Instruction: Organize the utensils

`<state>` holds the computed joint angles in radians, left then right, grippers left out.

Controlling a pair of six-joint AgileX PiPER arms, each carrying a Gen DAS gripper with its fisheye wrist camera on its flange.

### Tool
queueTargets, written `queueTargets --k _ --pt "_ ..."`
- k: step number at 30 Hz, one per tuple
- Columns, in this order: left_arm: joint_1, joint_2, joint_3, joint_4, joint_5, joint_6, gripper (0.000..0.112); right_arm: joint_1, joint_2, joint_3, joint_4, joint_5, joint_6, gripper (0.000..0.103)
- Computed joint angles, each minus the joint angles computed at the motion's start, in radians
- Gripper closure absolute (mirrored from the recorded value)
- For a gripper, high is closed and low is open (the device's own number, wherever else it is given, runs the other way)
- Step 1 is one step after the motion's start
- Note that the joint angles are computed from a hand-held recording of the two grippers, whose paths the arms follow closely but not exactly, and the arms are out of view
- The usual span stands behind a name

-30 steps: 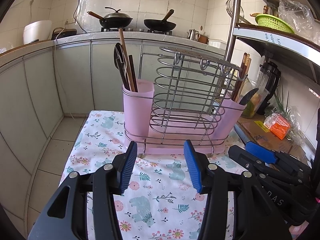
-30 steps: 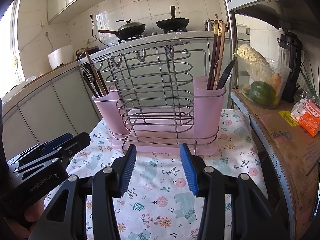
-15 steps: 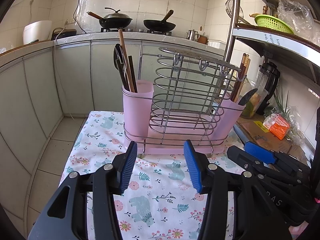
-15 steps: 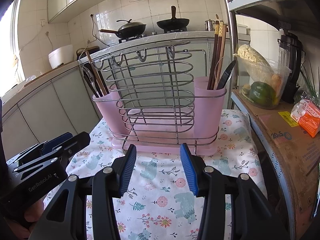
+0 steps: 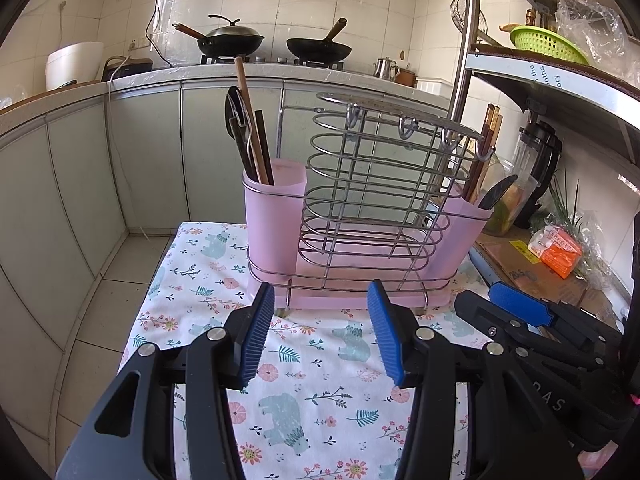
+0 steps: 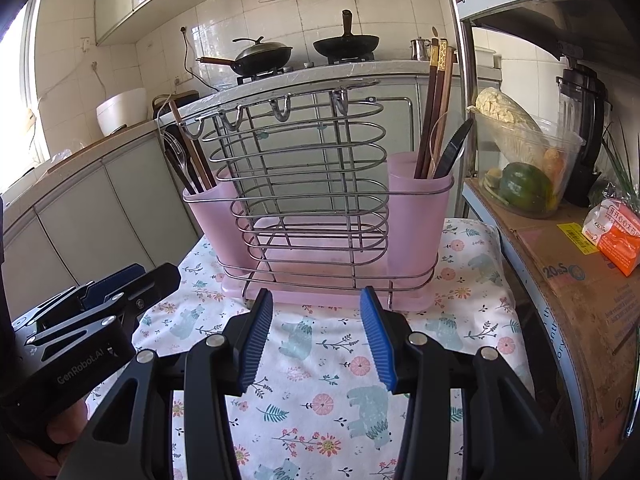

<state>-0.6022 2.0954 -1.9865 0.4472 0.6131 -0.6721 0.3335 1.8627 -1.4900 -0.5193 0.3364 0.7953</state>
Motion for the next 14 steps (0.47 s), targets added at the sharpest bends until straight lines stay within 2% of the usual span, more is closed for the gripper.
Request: queueTargets --k 14 --pt "0.014 0.054 -0.067 -0.044 0.045 0.042 0.063 -0.014 0.033 -0.02 0.05 0.005 -0.041 0.058"
